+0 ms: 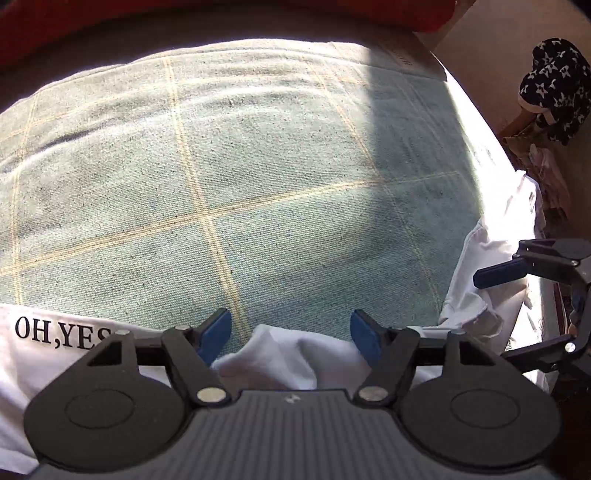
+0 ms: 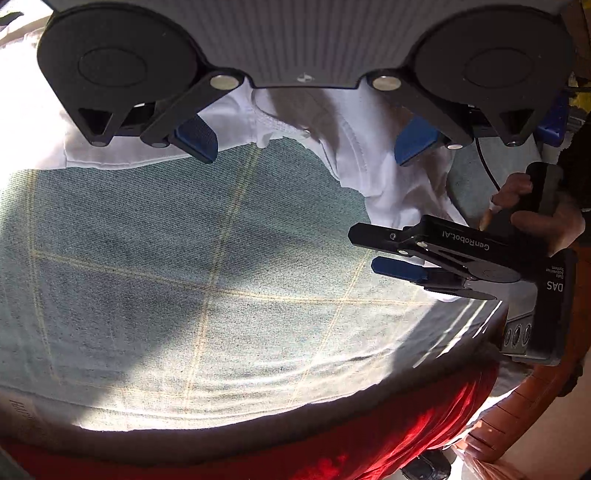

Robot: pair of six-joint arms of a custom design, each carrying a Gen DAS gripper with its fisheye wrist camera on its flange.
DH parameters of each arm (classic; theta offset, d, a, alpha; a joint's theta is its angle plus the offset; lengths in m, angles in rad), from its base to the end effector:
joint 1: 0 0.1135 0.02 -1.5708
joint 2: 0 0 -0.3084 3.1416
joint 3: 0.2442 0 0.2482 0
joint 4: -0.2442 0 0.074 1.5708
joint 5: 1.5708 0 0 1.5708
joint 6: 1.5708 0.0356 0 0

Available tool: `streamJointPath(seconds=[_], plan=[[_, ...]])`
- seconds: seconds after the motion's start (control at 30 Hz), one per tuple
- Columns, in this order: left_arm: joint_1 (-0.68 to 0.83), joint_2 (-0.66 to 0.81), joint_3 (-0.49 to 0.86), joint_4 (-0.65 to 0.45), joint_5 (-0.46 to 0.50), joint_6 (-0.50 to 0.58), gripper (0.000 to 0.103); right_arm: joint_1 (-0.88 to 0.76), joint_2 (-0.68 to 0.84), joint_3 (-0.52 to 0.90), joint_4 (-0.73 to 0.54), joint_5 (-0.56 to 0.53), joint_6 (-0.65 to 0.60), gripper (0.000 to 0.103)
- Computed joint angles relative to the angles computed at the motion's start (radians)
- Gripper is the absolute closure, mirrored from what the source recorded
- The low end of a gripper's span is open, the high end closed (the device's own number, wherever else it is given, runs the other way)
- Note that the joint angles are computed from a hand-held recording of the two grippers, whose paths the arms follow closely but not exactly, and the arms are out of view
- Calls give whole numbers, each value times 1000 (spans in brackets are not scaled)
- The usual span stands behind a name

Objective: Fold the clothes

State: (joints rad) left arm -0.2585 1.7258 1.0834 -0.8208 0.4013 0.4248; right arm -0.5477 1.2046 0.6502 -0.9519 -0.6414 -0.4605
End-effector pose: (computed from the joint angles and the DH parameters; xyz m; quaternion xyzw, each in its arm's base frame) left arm 0.2941 -0.0921 0.2158 0.3379 0.9184 -0.1940 0.0690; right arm 0.1413 -0.0612 0.2234 0.0312 0.9481 0.2611 0.1790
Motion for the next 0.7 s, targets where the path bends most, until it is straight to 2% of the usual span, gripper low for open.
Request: streamJointPath(seconds=[0.17, 0.3, 0.43, 0.57, 0.7], plan=[[87, -40, -28, -213, -21, 153, 32, -44, -23, -25, -99, 10, -68, 0], [90, -32, -2, -295, -28, 261, 31, -50, -16, -29, -142, 29, -111, 0], [57, 49, 90, -371, -12, 304, 31, -48, 0, 26, -168, 35, -184, 0], [33, 99, 169, -463, 51, 372, 32, -46, 82, 111, -160, 34, -280, 0], [39, 159, 201, -516, 58, 372, 31, -23, 256, 199, -161, 38, -405, 0]])
